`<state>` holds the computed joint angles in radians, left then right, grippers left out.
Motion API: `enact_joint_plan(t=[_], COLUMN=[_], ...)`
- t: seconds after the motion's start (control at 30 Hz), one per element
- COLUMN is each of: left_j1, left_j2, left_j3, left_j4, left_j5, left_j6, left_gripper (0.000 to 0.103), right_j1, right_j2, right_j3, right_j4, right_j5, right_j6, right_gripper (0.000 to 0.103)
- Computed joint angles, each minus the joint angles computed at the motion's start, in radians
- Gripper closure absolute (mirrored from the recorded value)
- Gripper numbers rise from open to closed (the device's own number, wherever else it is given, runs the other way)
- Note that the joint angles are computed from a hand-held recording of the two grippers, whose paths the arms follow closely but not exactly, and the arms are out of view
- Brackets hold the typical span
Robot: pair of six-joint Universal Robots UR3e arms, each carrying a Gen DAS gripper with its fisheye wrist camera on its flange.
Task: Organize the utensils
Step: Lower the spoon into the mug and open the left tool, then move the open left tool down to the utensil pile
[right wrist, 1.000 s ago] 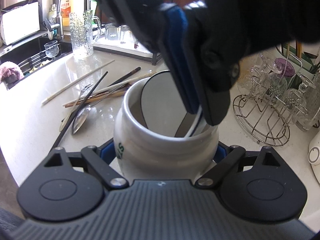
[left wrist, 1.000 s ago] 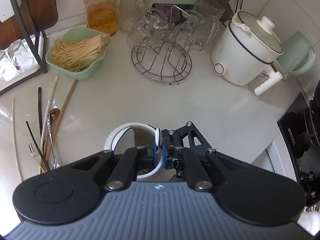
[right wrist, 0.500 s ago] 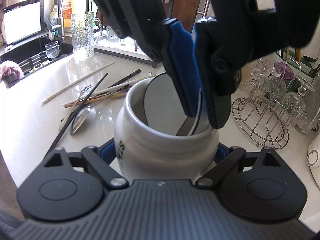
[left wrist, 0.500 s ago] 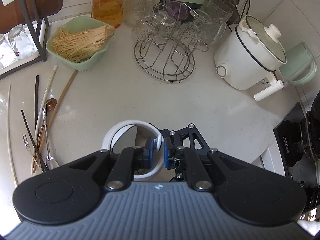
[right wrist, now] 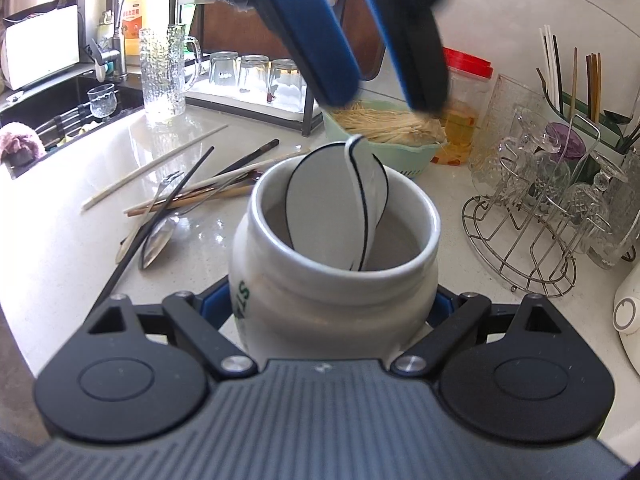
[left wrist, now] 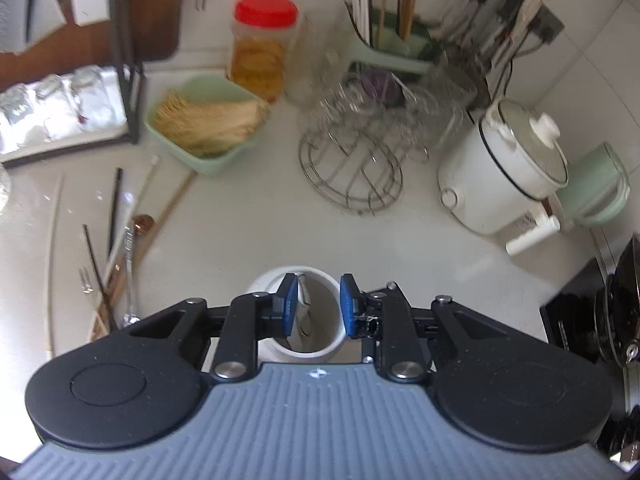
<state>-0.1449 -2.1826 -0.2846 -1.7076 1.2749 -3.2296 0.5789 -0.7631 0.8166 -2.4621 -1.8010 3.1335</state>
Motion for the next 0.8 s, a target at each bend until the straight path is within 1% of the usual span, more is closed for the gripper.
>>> enact_joint_plan(t=[0.17,0.4,0.63,0.8], left_j1=[0.013,0.045,0.078,0.117], left_j2=[0.181,0.372,0.515,0.609], left_j3=[-0.288,-0.59,-0.806,-0.952], left_j4=[0.177,0.336,0.42,0.454], left_j5=[0.045,0.079,0.145,0.157], left_j6=[-0.017,-0.066,-0.106,-0.13], left_gripper=[0.077,0.077,0.077,0.077], right_j1=[0.003,0.007,0.004,0.005], right_j2=[0.015,0.032,0.037,0.037], right_j3=[-0.039,-0.085,-0.105,-0.11], right_j4=[0.035,0.083,0.111,0.122], right_j5=[-0.004,-0.016,-0.012,-0.017], right_j6=[0.011,0.039,0.053,0.067], right_gripper=[0.009,0.009,0.009,0.009])
